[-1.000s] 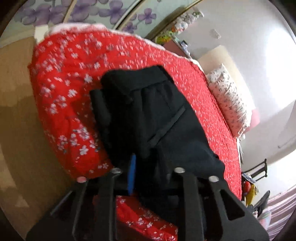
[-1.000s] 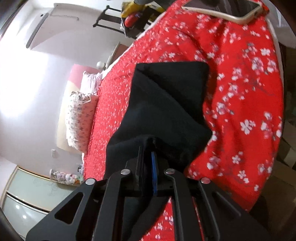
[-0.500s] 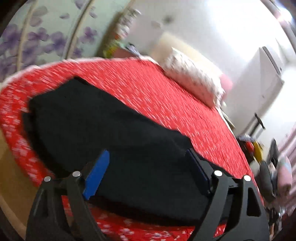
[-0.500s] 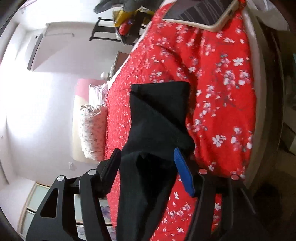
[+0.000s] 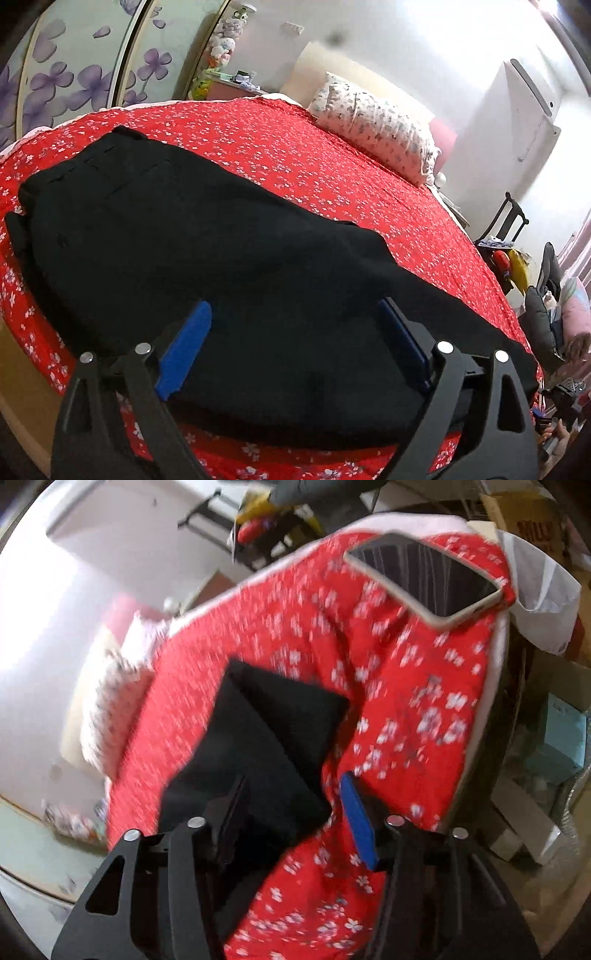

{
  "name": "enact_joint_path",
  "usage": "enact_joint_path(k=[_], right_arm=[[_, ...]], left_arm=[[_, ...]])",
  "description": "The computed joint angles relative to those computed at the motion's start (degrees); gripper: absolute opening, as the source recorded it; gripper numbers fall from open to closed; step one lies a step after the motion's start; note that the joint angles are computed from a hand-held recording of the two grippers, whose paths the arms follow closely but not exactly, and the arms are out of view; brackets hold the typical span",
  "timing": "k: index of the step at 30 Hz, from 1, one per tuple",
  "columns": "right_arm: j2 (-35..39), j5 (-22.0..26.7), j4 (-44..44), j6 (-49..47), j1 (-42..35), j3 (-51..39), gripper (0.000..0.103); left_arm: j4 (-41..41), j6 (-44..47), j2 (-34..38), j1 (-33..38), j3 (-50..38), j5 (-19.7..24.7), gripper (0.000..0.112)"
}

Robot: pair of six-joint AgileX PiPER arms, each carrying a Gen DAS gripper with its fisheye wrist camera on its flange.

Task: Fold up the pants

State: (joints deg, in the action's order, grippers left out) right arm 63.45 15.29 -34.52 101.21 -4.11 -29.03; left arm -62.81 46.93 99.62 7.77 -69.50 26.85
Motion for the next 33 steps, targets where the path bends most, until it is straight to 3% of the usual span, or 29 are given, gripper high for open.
enact_joint_path(k=[3,4,7,10,13,18,21,23,27,30,31,32,33], right_arm=[[3.83,10.10,-0.68,-3.69,4.84,-5.40,0.039],[5.22,13.50,-0.66,-5.52,6.63,-7.20,0.031],[6.38,18.75,-2.12,-7.79,10.04,-9.35,0.023],[6.00,20.69,-0.03,-13.63,10.75,-10.46,0.021],[5.44,26.48,0.77,-18.17,12.41,-13.95,0.020],[10.19,43.57,-10.00,-19.97,19.41,-24.78,0.018],[15.60,49.78,-17.96,-23.92,19.52,-31.00,0.018],[18.06,49.57,-18.44,-26.73,16.42,-32.47,0.018],[23.33,40.53,-12.14,-31.28,7.43,-29.17,0.018],[24.22,36.75,-12.45,-27.84,6.51,-25.89,0.020],[22.99,36.99,-13.02,-26.58,7.09,-25.19,0.025],[21.83,37.57,-11.92,-26.79,6.86,-25.24,0.042],[20.57,38.67,-10.88,-26.78,6.50,-25.49,0.050]], left_arm=[[0.25,0.05,-0.58,0.21,0.40,0.36,0.094],[0.42,-0.19,-0.74,-0.05,0.57,0.11,0.094],[0.35,-0.15,-0.77,-0.12,0.67,0.03,0.095],[0.71,-0.36,-0.69,-0.11,0.63,-0.05,0.095],[1.09,-0.61,-0.74,-0.42,0.84,-0.57,0.096],[2.48,-2.05,-0.71,-1.08,0.78,-1.41,0.097],[3.57,-2.90,-0.72,-1.24,0.59,-1.68,0.097],[3.69,-3.01,-0.71,-1.15,0.52,-1.57,0.097],[3.36,-3.05,-0.53,-0.67,0.27,-0.90,0.097],[3.95,-3.62,-0.40,-0.51,-0.08,-0.57,0.097],[4.18,-3.82,-0.44,-0.57,-0.12,-0.57,0.097],[4.34,-3.85,-0.47,-0.57,-0.13,-0.53,0.097],[4.37,-3.81,-0.48,-0.55,-0.13,-0.47,0.098]])
